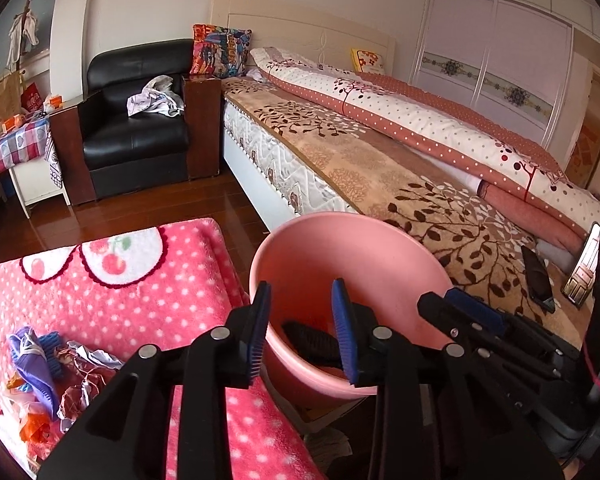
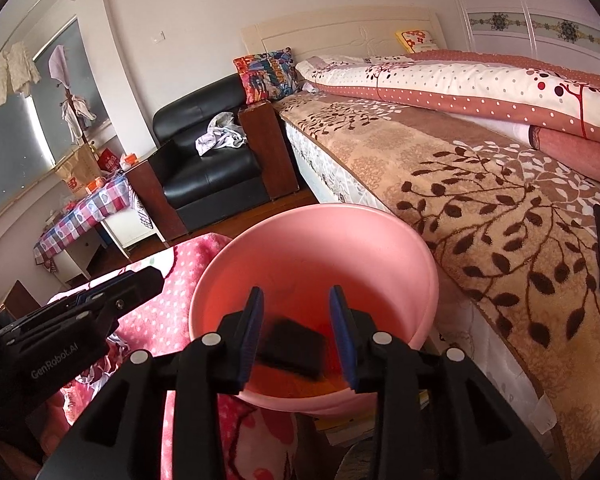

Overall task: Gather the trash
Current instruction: 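Open both tools to drop the mesh nets into the pink bucket, then move both open tools back over the remaining trash on the table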

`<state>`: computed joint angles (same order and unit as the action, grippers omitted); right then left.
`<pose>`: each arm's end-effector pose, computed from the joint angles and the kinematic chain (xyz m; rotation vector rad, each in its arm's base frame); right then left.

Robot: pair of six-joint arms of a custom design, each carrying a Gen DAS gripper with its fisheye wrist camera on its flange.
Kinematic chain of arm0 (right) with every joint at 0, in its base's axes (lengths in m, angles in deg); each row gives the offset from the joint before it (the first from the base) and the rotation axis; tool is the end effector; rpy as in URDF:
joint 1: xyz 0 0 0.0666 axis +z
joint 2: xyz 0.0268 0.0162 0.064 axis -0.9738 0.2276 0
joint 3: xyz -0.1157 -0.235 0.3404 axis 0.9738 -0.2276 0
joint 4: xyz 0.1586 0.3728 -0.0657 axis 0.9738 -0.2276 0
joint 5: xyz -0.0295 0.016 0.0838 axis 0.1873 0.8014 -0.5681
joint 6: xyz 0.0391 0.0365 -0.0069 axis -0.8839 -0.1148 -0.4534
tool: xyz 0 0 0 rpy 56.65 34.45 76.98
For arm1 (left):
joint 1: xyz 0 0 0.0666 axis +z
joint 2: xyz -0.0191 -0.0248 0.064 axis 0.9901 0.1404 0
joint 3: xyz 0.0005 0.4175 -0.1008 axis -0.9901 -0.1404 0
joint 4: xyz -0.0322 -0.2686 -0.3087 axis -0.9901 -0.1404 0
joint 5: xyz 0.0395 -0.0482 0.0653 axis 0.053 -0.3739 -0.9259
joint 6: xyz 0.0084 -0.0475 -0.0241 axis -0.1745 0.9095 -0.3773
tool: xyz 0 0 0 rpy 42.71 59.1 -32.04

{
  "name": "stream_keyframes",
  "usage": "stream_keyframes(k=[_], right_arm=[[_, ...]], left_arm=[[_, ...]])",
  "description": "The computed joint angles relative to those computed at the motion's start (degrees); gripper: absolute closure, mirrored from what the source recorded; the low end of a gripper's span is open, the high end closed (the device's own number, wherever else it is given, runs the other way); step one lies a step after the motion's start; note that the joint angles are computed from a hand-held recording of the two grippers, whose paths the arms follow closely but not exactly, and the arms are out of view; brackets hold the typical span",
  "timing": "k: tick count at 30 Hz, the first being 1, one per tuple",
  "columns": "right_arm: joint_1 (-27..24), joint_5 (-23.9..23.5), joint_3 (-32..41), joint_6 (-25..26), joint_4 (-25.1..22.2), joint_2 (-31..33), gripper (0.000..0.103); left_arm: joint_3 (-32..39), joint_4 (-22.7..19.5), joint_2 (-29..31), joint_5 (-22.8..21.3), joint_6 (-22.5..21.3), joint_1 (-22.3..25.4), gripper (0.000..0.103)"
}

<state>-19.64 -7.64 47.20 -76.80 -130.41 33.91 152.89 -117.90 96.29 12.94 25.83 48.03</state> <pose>0.2665 0.3630 0.4974 0.6197 2.1010 0.1195 0.3722 -0.2584 0.5319 0.7130 2.1844 -0.5402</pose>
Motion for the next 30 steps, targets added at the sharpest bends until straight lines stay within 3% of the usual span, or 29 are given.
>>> stream_keyframes(k=[13,30], right_arm=[[3.1,1.9,3.9,0.4,-0.3,1.9,0.059],[8.0,1.7,12.3,3.8,0.0,8.2,0.058]], left_arm=[[-1.0,-0.2,-4.0,1.0,0.6,2.2,0.071],[-5.4,-2.6,-11.8,6.0,-2.5,12.5,0.071]])
